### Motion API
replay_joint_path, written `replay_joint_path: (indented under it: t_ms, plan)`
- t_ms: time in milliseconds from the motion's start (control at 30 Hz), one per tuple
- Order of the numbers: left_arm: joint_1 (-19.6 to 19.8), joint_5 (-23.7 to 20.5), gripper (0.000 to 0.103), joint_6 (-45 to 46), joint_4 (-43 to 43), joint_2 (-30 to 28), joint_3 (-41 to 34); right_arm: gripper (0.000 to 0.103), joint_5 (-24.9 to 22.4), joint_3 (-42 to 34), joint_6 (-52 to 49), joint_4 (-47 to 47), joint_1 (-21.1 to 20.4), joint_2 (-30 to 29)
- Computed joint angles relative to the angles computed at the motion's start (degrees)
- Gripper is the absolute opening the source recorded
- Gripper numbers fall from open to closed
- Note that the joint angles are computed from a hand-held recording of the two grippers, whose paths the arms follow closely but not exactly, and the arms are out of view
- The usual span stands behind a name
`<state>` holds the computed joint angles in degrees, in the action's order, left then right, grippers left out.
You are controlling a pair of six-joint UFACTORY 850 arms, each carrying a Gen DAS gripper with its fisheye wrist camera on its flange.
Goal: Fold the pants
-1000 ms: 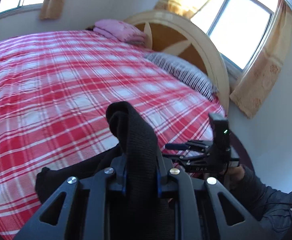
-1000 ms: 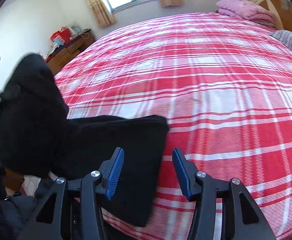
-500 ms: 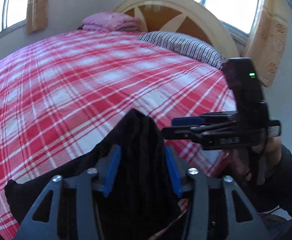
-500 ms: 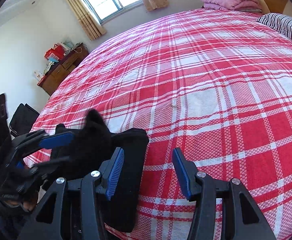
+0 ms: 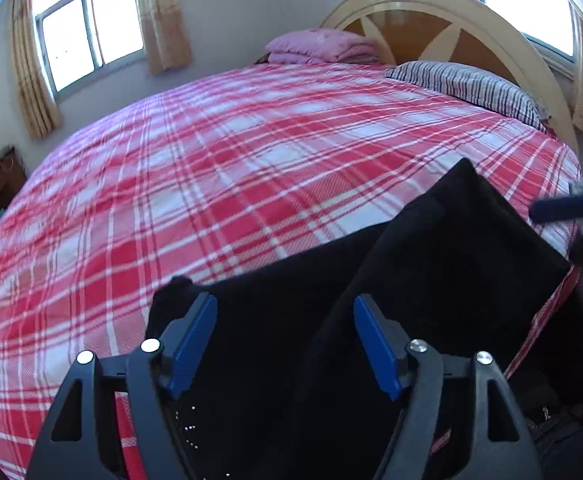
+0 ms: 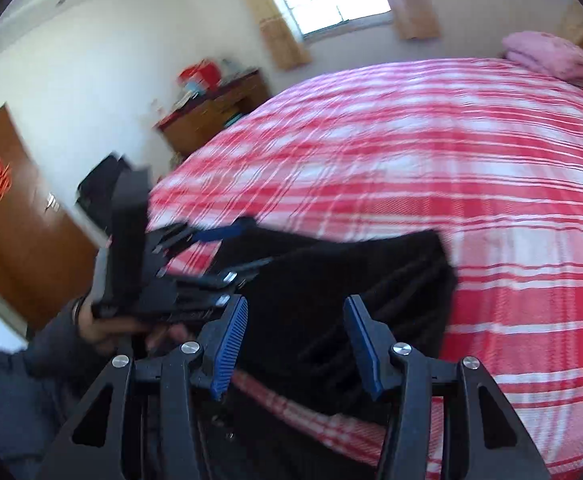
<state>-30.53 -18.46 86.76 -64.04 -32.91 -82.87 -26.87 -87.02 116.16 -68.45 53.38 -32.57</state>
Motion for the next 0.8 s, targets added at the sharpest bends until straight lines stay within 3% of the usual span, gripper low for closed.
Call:
replay_joint_path:
  t_ms: [67,133,233,367,467,633,800]
  plan:
    - [0.1,0.8,0.074,-0.9,0.9,-0.1,0.0,0.052,-3.6,-3.2,-10.0,9.3,0.2,-2.4]
    - [0.1,1.2,0.077,-1.1,1.2,-0.2,0.0,0.052,-6.2,-3.5,-13.6,15.3,-0.3,-3.0]
    - [0.5,1.1,0.08,-0.1,-0.1,-0.2,0.5,0.052,-3.7,2.0,-7.6,15.7,-1.5,-0.3]
    - [0.6,1.6,0.088,-3.7,2.9,-1.5,-0.4,0.052,-2.2,5.6,-7.3,18.3,-2.7,0.7]
    - [0.8,1.4,0.089,-4.8,3.9,-2.1,-0.7,0.053,2.4,8.6,-0.9,14.1,-3.7,1.6]
    - [1.3,1.3,0.094,-5.6,4.0,-2.5,-1.1,0.053,0.4,7.2,-4.4,15.0,-3.2,0.6]
    - [2.1,1.1,0.095,-5.6,3.5,-2.5,-1.0,0.053,2.8,8.9,-3.5,13.7,-3.7,2.1]
